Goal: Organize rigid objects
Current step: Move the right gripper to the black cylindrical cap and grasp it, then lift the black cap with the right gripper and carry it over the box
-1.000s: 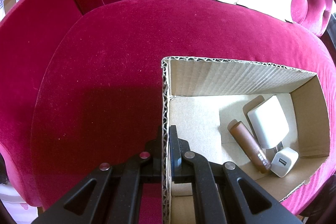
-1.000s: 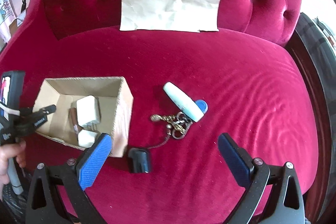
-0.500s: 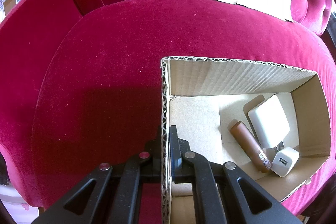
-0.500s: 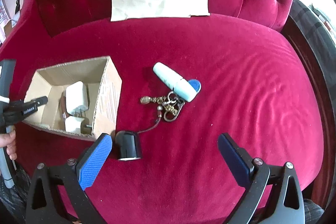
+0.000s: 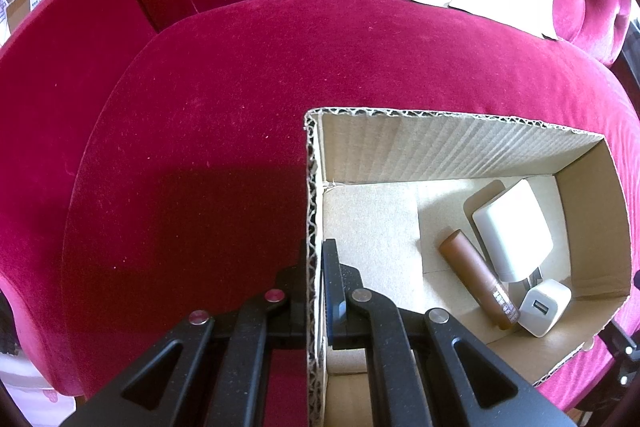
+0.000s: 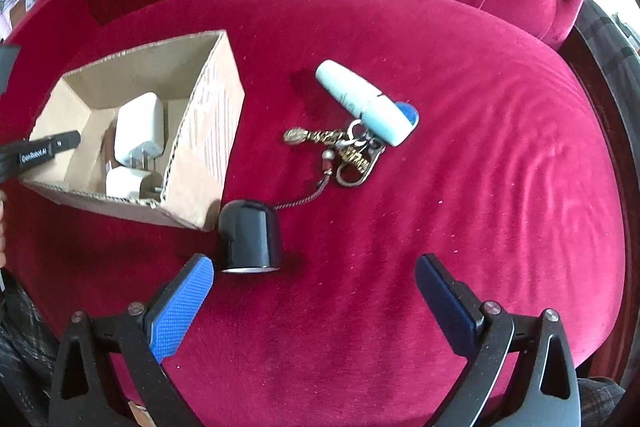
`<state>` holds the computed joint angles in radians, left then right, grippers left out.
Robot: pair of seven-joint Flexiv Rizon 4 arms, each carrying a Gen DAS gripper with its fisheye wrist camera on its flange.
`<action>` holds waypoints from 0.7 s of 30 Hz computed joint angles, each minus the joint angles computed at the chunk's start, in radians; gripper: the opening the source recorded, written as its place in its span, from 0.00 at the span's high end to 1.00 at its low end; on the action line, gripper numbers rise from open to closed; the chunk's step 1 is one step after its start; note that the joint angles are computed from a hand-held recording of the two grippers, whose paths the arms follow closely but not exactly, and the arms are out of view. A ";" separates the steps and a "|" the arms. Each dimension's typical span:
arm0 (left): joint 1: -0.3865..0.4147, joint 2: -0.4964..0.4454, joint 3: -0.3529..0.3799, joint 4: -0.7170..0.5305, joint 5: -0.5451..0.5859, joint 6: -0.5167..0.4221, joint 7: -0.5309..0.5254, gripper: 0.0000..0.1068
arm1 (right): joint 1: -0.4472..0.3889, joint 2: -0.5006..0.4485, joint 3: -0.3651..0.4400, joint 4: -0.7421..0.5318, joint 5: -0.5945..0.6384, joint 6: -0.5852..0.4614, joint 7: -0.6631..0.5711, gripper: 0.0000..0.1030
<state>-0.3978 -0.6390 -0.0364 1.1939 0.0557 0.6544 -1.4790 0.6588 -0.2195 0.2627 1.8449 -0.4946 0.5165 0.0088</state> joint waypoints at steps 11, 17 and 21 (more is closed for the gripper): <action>0.001 0.000 -0.001 0.001 -0.001 0.000 0.000 0.96 | 0.004 -0.048 -0.012 -0.017 0.016 0.047 -0.008 0.01; 0.003 -0.001 -0.002 -0.003 -0.002 -0.001 0.006 0.96 | -0.006 -0.086 -0.024 -0.045 0.036 0.118 -0.035 0.56; 0.002 -0.002 -0.001 -0.004 -0.002 -0.002 0.005 0.96 | 0.008 -0.098 -0.035 -0.062 0.019 0.115 -0.038 0.61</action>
<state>-0.3959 -0.6411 -0.0371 1.1900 0.0538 0.6526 -1.4744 0.6665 -0.3172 0.2281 1.7825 -0.4757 0.6317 -0.0288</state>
